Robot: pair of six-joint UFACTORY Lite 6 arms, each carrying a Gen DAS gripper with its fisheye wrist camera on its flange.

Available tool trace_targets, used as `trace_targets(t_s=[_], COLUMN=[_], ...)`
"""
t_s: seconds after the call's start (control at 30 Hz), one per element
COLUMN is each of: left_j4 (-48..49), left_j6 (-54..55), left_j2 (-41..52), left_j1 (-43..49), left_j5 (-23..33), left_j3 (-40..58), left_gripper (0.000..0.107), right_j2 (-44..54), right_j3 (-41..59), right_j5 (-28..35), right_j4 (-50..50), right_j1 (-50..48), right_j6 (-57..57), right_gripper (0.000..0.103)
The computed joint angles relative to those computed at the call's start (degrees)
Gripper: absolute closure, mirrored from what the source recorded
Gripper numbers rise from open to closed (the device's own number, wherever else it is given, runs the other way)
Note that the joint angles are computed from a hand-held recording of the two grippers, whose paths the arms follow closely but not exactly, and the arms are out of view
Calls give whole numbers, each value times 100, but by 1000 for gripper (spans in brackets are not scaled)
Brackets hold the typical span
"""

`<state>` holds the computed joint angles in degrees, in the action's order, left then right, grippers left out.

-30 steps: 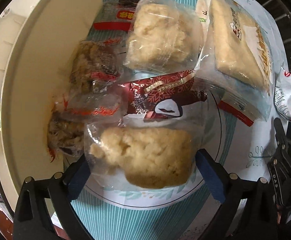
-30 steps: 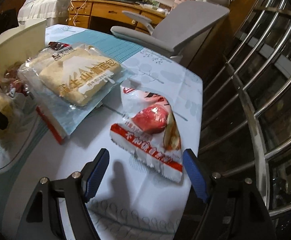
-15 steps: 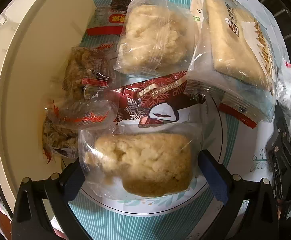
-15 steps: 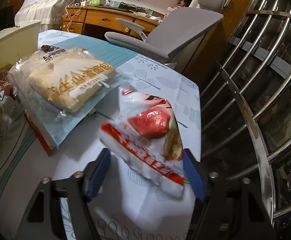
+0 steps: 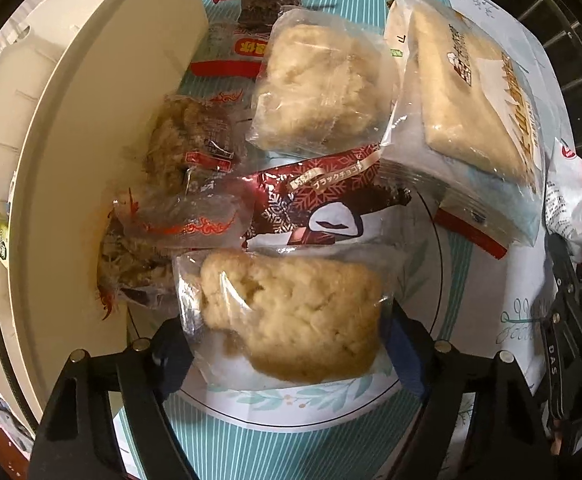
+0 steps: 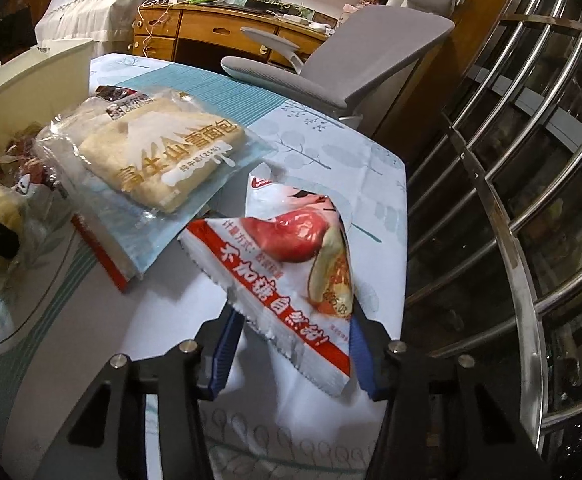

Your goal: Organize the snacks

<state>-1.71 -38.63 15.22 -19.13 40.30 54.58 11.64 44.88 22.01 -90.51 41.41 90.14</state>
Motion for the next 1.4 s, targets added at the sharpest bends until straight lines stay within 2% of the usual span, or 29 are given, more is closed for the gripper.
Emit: trace_targets(t_s=[0.1,0.5,0.83,1.1,1.3,1.4], left_j4=[23,-249,-350,-345,-441,-423], left_j6=[-51,-237,-545,-366,758,1271], left_j2=[-193,-870,-2316,-3350,-3947,-4134], left_j1=[-116,-801,-1527,-1656,-598,-59], left_j5=[63,397,1545,2962,3544,3624], left_j3=[-124,-601,-859,-435,-196,-166], left_gripper=[28,30,30,29,29,29], right_j2=[-184,-1433,-2539,-2881,-2711,-2472], right_j3=[-84,-656,-940,-626,-22,393], right_j5=[-38,74,372,987,1444,1674], right_j4=[474,3881,6592,7234,6946,6779], right_j1=[69,721,1304,1753,2219,2463], right_j6=[-380,-2630,-4125,-4558,-4222,-3941], right_gripper=[54,56,56,56,56,56])
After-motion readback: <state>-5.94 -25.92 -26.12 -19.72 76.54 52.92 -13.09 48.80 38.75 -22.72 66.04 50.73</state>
